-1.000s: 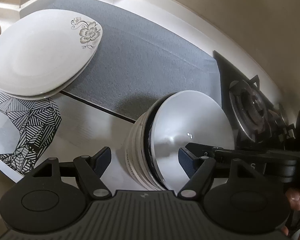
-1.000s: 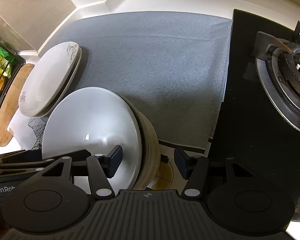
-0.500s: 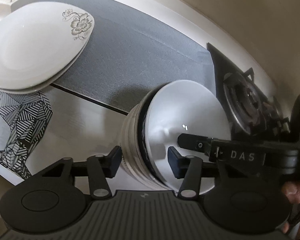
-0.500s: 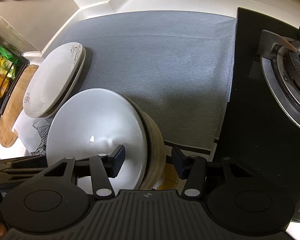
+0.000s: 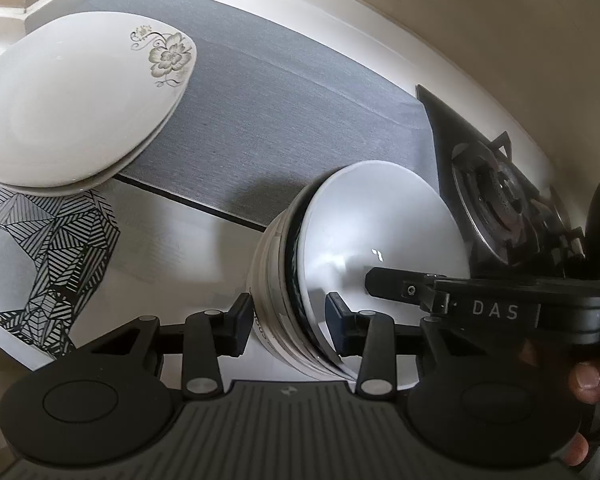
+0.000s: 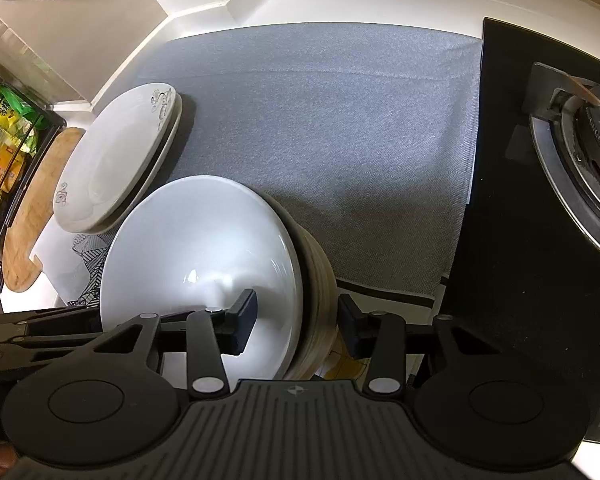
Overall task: Organize plates and bowls
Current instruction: 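Lift the bowl stack off the mat with the left gripper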
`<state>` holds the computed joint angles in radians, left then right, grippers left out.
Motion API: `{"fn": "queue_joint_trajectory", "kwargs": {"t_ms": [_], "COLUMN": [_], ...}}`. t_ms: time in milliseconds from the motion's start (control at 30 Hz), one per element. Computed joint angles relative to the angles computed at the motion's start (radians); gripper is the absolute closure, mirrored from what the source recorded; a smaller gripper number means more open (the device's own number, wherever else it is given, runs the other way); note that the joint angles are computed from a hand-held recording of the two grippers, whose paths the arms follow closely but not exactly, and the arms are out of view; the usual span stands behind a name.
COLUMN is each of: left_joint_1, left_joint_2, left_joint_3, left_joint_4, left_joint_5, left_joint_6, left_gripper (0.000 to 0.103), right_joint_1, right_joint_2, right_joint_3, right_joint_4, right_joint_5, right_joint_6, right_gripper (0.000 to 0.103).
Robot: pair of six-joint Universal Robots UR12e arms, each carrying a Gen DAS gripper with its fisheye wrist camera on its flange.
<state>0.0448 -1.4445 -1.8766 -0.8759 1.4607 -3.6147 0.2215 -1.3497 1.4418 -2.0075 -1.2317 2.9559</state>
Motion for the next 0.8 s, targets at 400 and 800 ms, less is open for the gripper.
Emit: {"fn": "queue_joint_trajectory", "kwargs": {"t_ms": [400,800], "left_joint_1": [0.039,0.095], "left_joint_2": [0.019,0.054], "left_joint_3": [-0.017,-0.046], "left_joint_4": [0.01,0.018], "left_joint_5": [0.041,0.054], "left_joint_6": [-0.013,-0.036], "left_gripper": [0.062,0.062], "right_joint_1": [0.034,0.076], "right_joint_2": [0.024,0.051], "right_joint_3": [-0.029,-0.06], "right_joint_4": [0.01,0.024], "right_joint_5": [0.002,0.008], "right_joint_6": [-0.007,-0.046], "right_gripper": [0.06,0.06]}}
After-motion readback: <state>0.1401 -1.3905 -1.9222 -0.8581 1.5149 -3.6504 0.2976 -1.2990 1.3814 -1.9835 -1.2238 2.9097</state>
